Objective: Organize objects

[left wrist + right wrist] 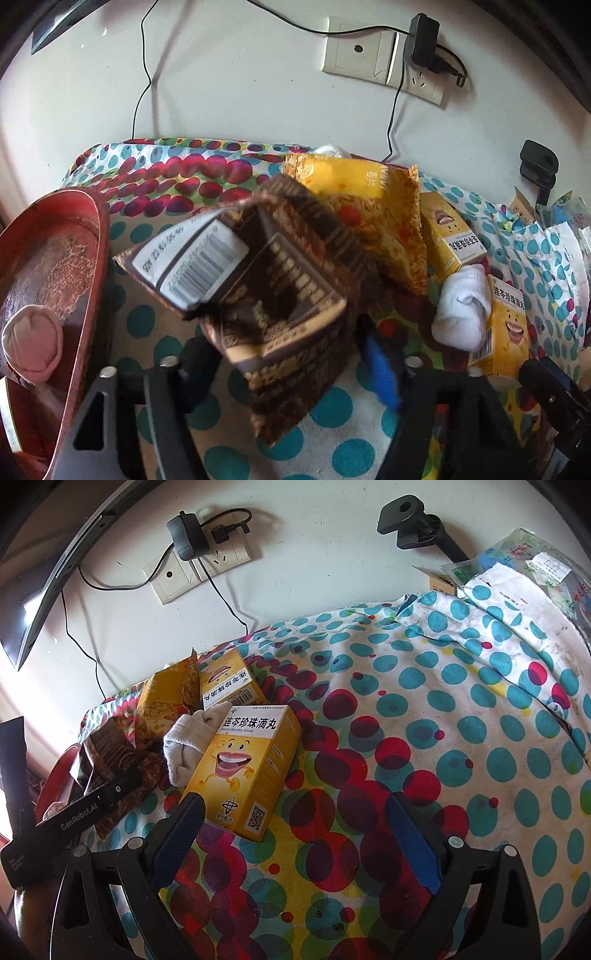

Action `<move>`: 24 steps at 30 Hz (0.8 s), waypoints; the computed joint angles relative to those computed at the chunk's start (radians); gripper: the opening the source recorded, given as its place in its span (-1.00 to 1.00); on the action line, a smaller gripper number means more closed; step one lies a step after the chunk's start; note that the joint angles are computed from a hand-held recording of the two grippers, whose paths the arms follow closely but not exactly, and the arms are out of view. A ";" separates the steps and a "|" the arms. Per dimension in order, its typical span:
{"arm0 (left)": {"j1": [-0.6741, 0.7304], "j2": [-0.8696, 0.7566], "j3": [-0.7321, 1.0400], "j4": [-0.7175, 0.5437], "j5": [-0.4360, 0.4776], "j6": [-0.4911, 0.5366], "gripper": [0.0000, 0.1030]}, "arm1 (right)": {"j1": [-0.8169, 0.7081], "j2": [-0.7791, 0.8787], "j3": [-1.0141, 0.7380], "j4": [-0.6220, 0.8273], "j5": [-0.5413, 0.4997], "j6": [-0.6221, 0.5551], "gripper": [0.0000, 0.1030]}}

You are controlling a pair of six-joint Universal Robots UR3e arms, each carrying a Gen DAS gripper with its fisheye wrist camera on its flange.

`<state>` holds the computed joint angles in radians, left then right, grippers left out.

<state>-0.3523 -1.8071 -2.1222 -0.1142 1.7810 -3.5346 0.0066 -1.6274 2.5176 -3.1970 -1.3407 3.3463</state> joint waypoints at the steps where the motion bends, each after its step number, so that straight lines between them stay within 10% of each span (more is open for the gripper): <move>1: 0.007 0.004 -0.007 0.009 -0.020 0.008 0.15 | 0.001 0.001 -0.001 0.001 -0.002 -0.001 0.90; 24: -0.329 0.485 -0.339 0.004 0.348 0.027 -0.14 | 0.080 0.008 -0.019 0.001 -0.084 0.014 0.91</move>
